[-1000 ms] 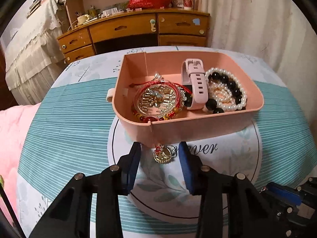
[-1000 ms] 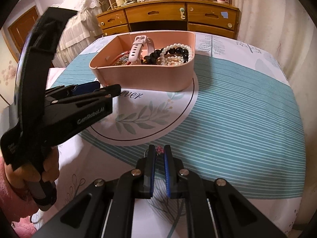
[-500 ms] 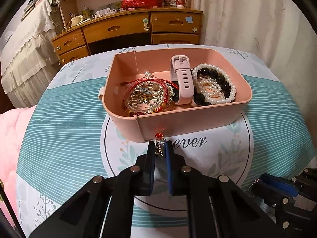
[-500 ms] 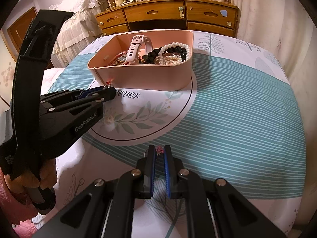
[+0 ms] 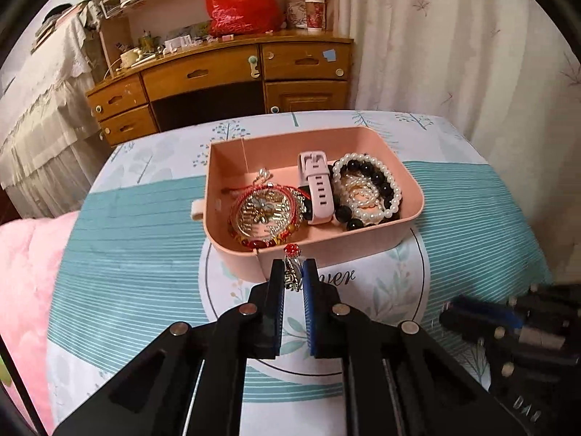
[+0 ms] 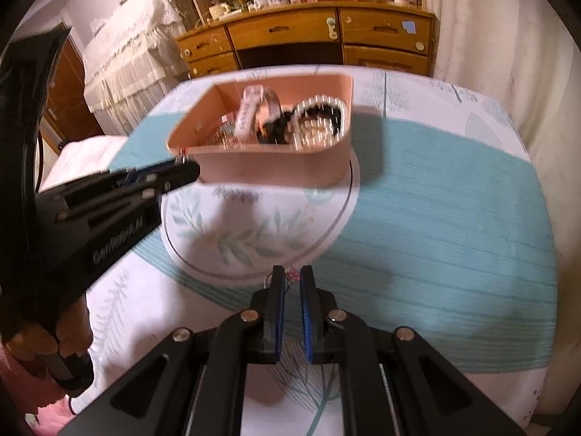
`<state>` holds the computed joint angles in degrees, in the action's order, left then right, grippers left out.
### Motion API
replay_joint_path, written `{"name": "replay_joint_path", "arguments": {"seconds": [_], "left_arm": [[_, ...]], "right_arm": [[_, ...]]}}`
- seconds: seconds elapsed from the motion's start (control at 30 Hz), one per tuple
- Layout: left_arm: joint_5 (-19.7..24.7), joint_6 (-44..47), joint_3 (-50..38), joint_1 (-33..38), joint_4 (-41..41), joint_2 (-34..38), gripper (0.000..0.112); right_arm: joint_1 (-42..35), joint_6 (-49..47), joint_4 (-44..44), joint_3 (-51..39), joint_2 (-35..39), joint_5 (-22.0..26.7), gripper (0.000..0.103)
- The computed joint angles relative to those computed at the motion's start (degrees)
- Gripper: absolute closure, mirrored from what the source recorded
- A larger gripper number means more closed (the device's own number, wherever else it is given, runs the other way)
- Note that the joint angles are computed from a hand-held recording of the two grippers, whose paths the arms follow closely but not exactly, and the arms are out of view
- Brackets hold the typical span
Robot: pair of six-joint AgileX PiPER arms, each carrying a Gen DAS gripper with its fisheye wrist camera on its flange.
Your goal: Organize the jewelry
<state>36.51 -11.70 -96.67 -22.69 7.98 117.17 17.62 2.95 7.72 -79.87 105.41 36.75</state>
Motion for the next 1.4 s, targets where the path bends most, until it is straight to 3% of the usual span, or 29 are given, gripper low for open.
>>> {"name": "replay_joint_path", "arguments": {"seconds": [0.33, 0.5, 0.6, 0.63, 0.67, 0.7, 0.73, 0.8, 0.83, 0.87, 0.93, 1.03, 1.13, 1.4], "left_arm": [[7.04, 3.83, -9.22, 1.67, -1.64, 1.07, 0.105], [12.39, 5.96, -17.79, 2.1, -1.61, 5.49, 0.104], [15.15, 10.16, -22.74, 2.95, -5.76, 8.22, 0.103], [15.83, 11.2, -23.64, 2.99, -6.36, 8.73, 0.09], [16.79, 10.42, -24.91, 2.5, -4.68, 9.48, 0.062], [17.36, 8.14, -25.45, 1.78, -1.47, 9.83, 0.044], [16.42, 7.21, -24.02, 1.55, -0.22, 9.12, 0.024], [14.67, 8.5, -20.83, 2.12, -1.79, 7.21, 0.024], [14.91, 8.93, -20.17, 2.48, -2.34, 6.77, 0.024], [15.52, 8.77, -18.97, 2.8, -2.39, 6.07, 0.023], [17.66, 7.86, -16.72, 3.21, -1.55, 4.74, 0.023], [20.56, 8.53, -10.21, 4.07, -1.39, 0.13, 0.023], [20.56, 8.93, 0.07, 5.53, -2.55, -8.46, 0.023], [31.47, 11.67, 12.31, 9.73, -8.95, -26.85, 0.023]], "right_arm": [[-0.59, -3.23, 0.1, -11.0, 2.66, 0.59, 0.095], [-1.53, -5.34, 0.84, -16.97, 5.31, 0.34, 0.095], [-2.17, -5.99, 2.13, -20.17, 7.16, 0.09, 0.095], [-2.23, -6.01, 2.38, -21.82, 8.23, 0.79, 0.094], [-2.09, -4.93, 1.32, -23.85, 9.42, 2.49, 0.094], [-1.44, -1.66, -1.97, -26.17, 10.79, 4.62, 0.09], [-0.63, 2.59, -5.99, -27.83, 11.83, 6.61, 0.078], [-0.07, 6.05, -8.03, -25.66, 10.9, 5.67, 0.064], [0.02, 6.78, -7.74, -23.42, 9.71, 4.37, 0.062], [0.14, 7.63, -7.78, -21.77, 8.81, 3.6, 0.06], [1.54, 13.52, -10.77, -17.28, 6.05, 3.38, 0.045], [4.32, 22.77, -15.08, -10.28, 1.2, 4.6, 0.037], [8.0, 31.1, -16.55, -3.87, -4.53, 8.88, 0.025], [24.23, 54.71, -21.57, 6.74, -19.93, 24.59, 0.012]]}}
